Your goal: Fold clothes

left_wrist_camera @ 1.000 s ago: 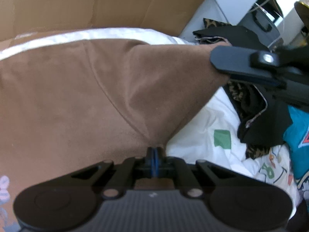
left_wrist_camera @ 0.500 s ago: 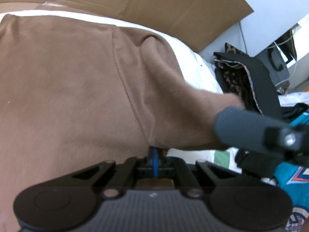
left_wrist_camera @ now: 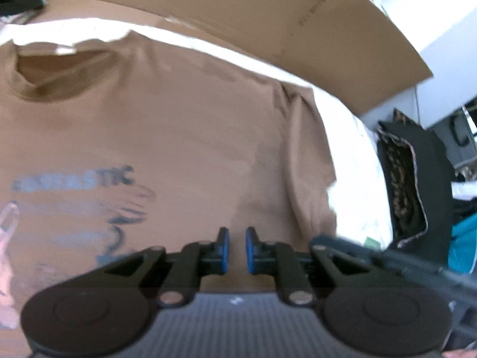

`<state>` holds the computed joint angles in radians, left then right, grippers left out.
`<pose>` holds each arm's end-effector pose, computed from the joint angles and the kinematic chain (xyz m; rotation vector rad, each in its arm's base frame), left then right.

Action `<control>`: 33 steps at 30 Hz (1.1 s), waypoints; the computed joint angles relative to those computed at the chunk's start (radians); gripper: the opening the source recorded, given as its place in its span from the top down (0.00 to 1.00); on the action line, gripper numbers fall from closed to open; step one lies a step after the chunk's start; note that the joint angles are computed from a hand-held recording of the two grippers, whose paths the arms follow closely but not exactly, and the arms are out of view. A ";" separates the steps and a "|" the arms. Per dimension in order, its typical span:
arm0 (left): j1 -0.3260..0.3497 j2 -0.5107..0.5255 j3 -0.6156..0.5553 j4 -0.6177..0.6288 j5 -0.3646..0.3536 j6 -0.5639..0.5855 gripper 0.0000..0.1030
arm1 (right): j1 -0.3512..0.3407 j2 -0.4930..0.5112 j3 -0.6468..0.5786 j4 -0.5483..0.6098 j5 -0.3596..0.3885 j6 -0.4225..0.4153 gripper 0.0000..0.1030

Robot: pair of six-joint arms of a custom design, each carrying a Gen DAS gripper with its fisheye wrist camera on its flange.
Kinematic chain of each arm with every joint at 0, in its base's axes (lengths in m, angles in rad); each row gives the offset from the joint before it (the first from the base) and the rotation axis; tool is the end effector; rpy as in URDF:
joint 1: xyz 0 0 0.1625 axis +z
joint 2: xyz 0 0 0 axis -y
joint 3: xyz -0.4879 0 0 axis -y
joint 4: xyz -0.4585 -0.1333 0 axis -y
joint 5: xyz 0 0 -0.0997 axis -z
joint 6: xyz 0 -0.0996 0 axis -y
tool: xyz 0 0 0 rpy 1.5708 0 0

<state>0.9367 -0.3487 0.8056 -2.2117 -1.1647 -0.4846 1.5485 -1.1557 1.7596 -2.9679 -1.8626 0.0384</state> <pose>-0.4443 -0.8956 0.0552 0.1586 2.8421 -0.5335 0.0887 -0.7142 0.3527 -0.2434 -2.6438 1.1129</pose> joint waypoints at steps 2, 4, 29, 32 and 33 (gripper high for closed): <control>0.001 -0.008 0.000 -0.001 0.017 -0.001 0.83 | 0.003 0.008 -0.003 0.013 -0.008 -0.005 0.94; 0.000 -0.009 -0.006 0.001 0.036 -0.001 0.82 | 0.005 0.015 -0.006 0.031 -0.011 -0.007 0.91; 0.003 0.012 -0.066 -0.010 0.089 0.072 0.73 | -0.073 0.062 -0.102 -0.090 -0.191 -0.066 0.48; 0.006 0.006 -0.054 -0.018 0.085 0.067 0.73 | -0.089 0.071 -0.117 -0.068 -0.166 -0.060 0.48; 0.006 0.004 -0.051 -0.019 0.082 0.065 0.73 | -0.093 0.071 -0.118 -0.055 -0.155 -0.059 0.49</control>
